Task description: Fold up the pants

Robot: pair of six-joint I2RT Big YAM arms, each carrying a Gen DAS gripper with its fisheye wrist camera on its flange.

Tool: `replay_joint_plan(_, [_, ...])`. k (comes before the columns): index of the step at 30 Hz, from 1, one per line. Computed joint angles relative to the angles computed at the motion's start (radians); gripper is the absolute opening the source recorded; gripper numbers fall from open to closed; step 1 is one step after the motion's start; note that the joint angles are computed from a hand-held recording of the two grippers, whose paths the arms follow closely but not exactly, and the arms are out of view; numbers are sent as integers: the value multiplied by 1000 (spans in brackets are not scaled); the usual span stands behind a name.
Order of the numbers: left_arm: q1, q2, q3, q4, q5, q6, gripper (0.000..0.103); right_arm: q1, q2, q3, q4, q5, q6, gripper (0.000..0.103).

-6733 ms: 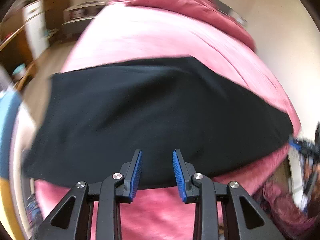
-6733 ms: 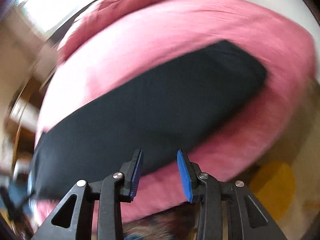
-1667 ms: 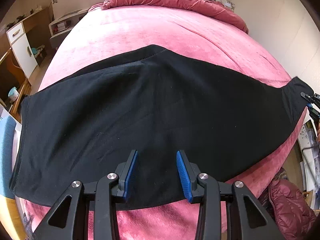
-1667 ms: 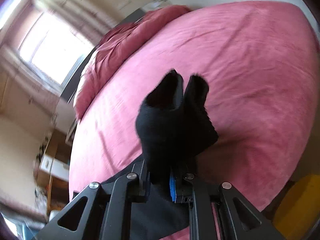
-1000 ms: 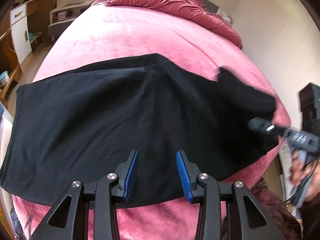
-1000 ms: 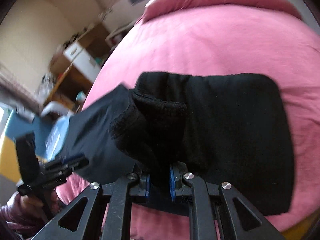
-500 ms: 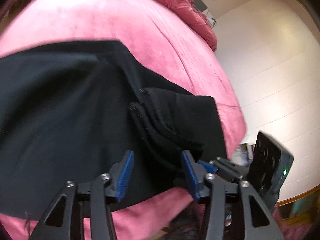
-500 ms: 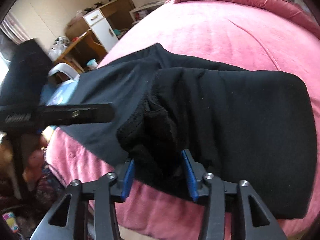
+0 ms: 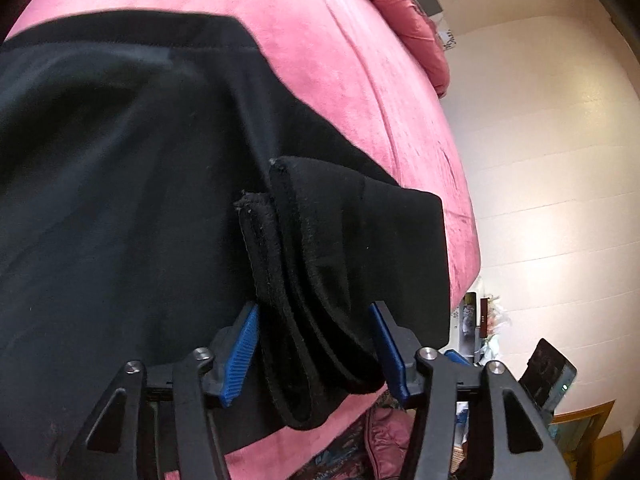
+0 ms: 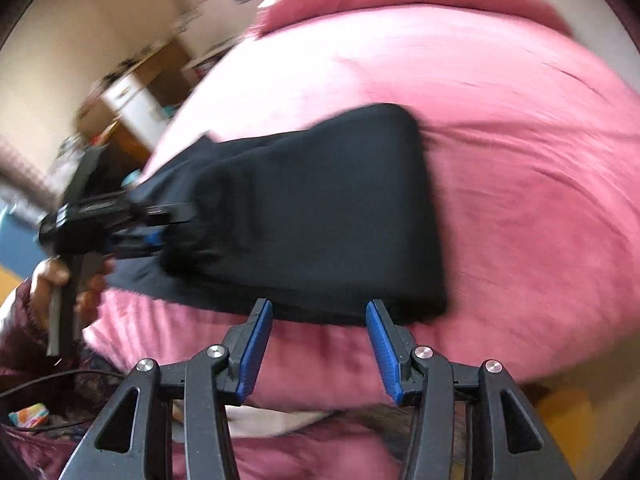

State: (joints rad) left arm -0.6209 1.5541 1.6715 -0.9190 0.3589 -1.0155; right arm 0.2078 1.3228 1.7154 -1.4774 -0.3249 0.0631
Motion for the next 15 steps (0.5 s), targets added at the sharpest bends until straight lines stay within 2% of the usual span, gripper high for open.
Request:
replay_joint_plan(1, [-3, 4, 9, -4, -9, 21, 35, -16, -7, -9, -9, 38, 1, 50])
replay_joint_plan(3, [-7, 16, 30, -23, -25, 49, 28, -44, -12, -36, -15, 81, 10, 50])
replay_joint_plan(4, [-4, 12, 29, -24, -24, 54, 21, -52, -14, -53, -11, 100, 18, 50])
replay_joint_plan(6, [-2, 0, 27, 5, -29, 52, 13, -54, -15, -78, 2, 120, 28, 50])
replay_joint_plan(9, [3, -14, 50, 42, -27, 57, 12, -43, -10, -105, 44, 122, 71, 50])
replay_joint_plan(11, [2, -14, 85, 45, -36, 87, 11, -50, -10, -114, 70, 82, 91, 50])
replay_joint_plan(15, [4, -15, 138, 64, -56, 112, 11, -38, -6, -113, 124, 123, 134, 51])
